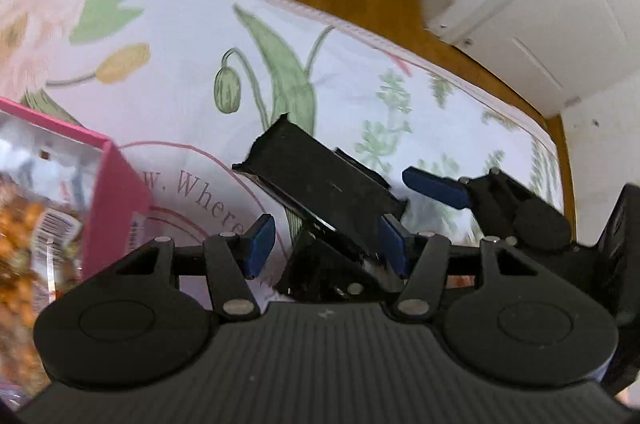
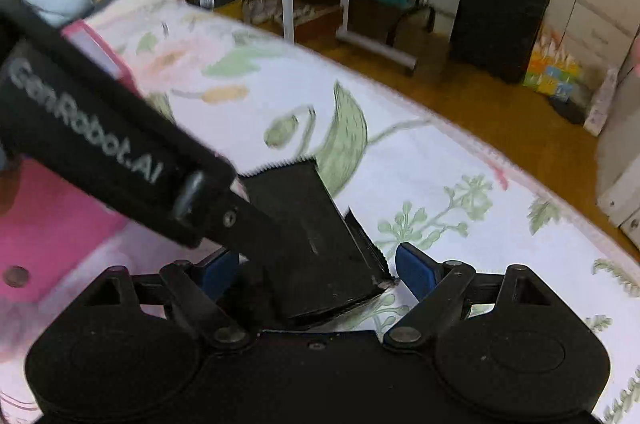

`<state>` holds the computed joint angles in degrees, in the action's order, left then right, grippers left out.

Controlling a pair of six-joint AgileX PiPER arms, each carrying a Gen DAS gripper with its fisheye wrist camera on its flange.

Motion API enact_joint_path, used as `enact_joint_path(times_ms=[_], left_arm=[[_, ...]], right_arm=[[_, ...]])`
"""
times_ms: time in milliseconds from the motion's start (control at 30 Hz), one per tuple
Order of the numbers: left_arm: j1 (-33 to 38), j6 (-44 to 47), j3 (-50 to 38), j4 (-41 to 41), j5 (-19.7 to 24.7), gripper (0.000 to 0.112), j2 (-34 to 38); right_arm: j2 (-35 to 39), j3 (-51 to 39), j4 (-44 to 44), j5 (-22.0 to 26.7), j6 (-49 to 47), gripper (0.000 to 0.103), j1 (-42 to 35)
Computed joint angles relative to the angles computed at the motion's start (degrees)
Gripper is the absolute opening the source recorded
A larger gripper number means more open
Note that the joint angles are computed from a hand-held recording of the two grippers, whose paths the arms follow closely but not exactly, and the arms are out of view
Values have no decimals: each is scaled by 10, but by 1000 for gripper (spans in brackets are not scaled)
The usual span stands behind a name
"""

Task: Organize snacks
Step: 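Grasp a black pack on the bed with both grippers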

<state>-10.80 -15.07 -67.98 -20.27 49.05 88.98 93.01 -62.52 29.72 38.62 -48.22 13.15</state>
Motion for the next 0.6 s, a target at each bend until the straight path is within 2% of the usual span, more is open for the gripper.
enact_joint_path(times_ms=[133,200,267,367,500,600], left_arm=[[-6,-39,0,4,-31,56,34],[-10,-57,3,18,-42,56,43],[-10,-60,13,24,-56,56,48],[0,-36,41,-8,-85,54,39],[2,0,61,-40,-95,51,25],[-14,-30,71,-4,-96,48,8]], right_arm=[[3,15,46,-13,-32,89,-10],[-15,36,70,-18,-50,82,-12],[-42,61,34,-45,-9,69,7],[-66,74,24,-29,24,58,11],[-74,66,32,14,84,53,12],[-91,79,-7,1,161,53,40]])
